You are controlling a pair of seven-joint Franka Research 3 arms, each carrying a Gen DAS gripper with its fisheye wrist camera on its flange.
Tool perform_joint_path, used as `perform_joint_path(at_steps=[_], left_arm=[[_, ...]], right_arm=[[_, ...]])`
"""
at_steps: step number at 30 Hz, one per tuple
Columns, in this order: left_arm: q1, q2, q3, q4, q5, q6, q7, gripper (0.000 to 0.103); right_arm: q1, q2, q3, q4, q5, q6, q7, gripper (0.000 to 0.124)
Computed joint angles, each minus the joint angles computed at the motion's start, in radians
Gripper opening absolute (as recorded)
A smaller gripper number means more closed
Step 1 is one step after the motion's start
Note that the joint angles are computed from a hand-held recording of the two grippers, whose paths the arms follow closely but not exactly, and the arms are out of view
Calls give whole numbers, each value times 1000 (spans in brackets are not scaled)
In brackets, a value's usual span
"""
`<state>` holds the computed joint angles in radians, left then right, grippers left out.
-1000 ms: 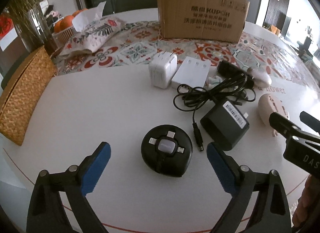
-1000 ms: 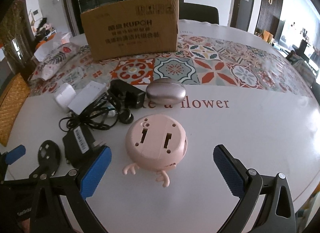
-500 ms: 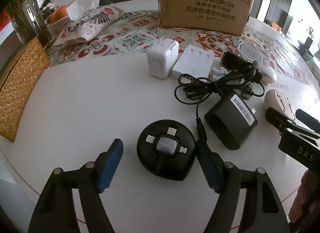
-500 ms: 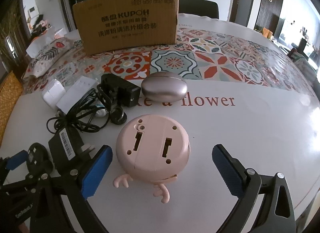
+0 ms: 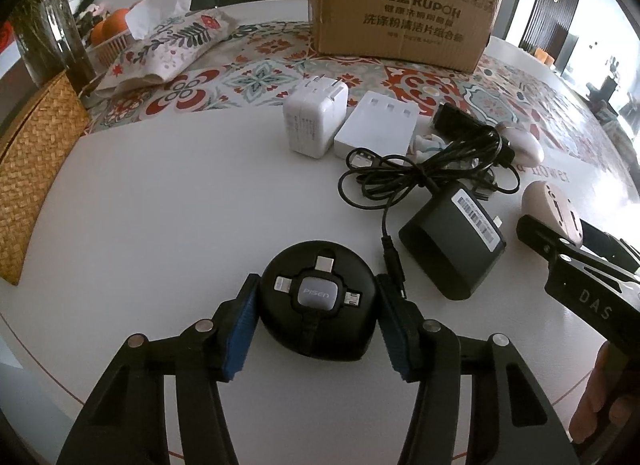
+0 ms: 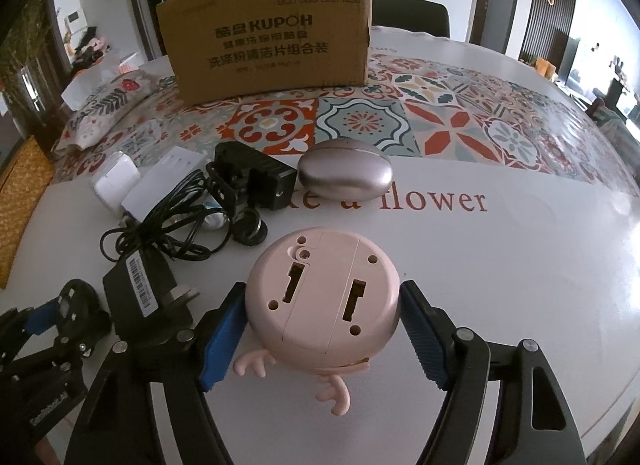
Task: Organize rigid objects
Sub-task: 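Grasp the black round charger with the left tool while the right tool grasps the pink toy, then carry the black charger and pink toy over the cardboard box with both tools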
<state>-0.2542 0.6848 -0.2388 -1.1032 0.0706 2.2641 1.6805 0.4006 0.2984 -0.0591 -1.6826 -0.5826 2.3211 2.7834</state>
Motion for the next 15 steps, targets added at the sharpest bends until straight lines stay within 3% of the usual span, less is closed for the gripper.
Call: perform_joint_path(at_steps=[12,15], left_arm=[[25,-89,-18,-133,-8,184,43,55],[33,-87,-32,-121,-21,198,66,55]], right_arm=[[15,-50,8,-20,-113,9,64,75],[13,-59,13,-21,-139,12,75,75]])
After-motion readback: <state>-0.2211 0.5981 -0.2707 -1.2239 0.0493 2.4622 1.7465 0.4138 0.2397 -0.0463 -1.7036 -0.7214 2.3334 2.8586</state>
